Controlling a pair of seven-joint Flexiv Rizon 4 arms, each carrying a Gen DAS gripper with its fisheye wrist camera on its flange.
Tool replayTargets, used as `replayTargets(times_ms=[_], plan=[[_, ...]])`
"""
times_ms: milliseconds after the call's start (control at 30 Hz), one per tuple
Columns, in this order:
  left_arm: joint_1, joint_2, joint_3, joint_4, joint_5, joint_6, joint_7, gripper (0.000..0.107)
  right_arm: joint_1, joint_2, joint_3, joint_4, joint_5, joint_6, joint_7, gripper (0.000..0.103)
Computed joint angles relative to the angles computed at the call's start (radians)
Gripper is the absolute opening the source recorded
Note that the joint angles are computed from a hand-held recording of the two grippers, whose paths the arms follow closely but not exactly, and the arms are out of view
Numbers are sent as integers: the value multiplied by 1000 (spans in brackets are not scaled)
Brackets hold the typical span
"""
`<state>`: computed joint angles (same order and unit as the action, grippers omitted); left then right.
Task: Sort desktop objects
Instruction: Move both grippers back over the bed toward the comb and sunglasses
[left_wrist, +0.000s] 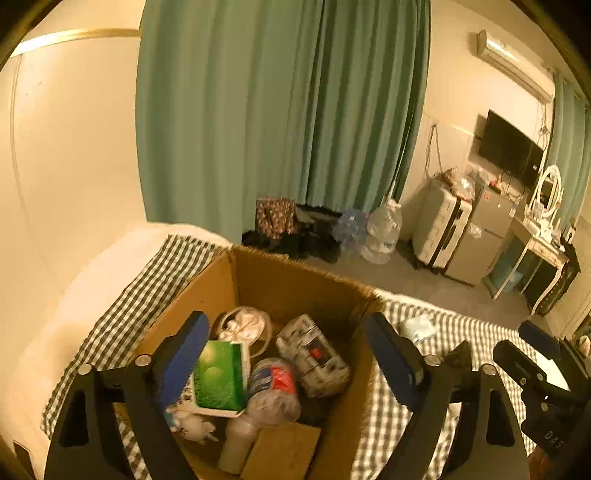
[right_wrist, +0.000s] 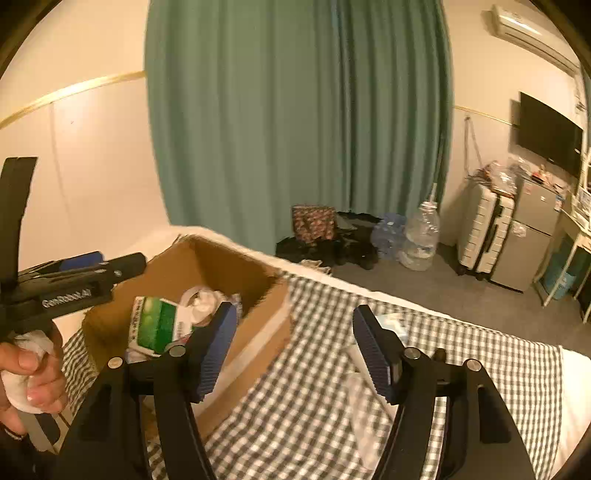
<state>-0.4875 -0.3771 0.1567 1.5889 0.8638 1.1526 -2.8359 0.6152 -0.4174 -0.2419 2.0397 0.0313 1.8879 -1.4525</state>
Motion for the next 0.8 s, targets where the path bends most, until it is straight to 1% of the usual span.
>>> replayTargets(times_ms=[33, 67, 100, 133, 167, 267, 433, 533, 633, 733, 800], plan=[[-11, -3, 2, -12, 13, -3, -13, 93, 2, 2, -10, 4, 7, 7, 0, 70], [-21, -9, 1, -27, 23, -9, -19, 97, 12, 5, -32, 12, 22, 18, -3, 72], [-28, -17, -4, -41, 30, -9, -15, 102, 25, 6, -51, 18, 38, 28, -9, 79], [-32, -23, -5, -51, 35, -9, -13, 103, 55, 4, -91, 25, 65, 41, -20, 85], [-40, -37, -8, -69, 38, -18, -6, 103, 64, 3, -107, 30, 79, 51, -35, 85], [-50, -73, -24, -110, 14, -38, 42, 103, 47, 3, -108, 40, 103, 60, -74, 85], [-94, -120, -9, -175, -12, -48, 65, 103, -47, -4, -47, 38, 122, 79, -76, 91], [-122, -143, 5, -210, -16, -53, 62, 103, -102, -15, -15, 32, 137, 99, -63, 91], [-145, -170, 17, -236, -14, -38, 56, 103, -171, -33, 26, 22, 146, 121, -35, 91], [-161, -209, 25, -260, -24, -12, 40, 103, -250, -46, 73, 8, 124, 107, 4, 91], [-163, -234, 21, -273, -53, -7, 67, 103, -275, -57, 78, 0, 119, 104, 27, 91]])
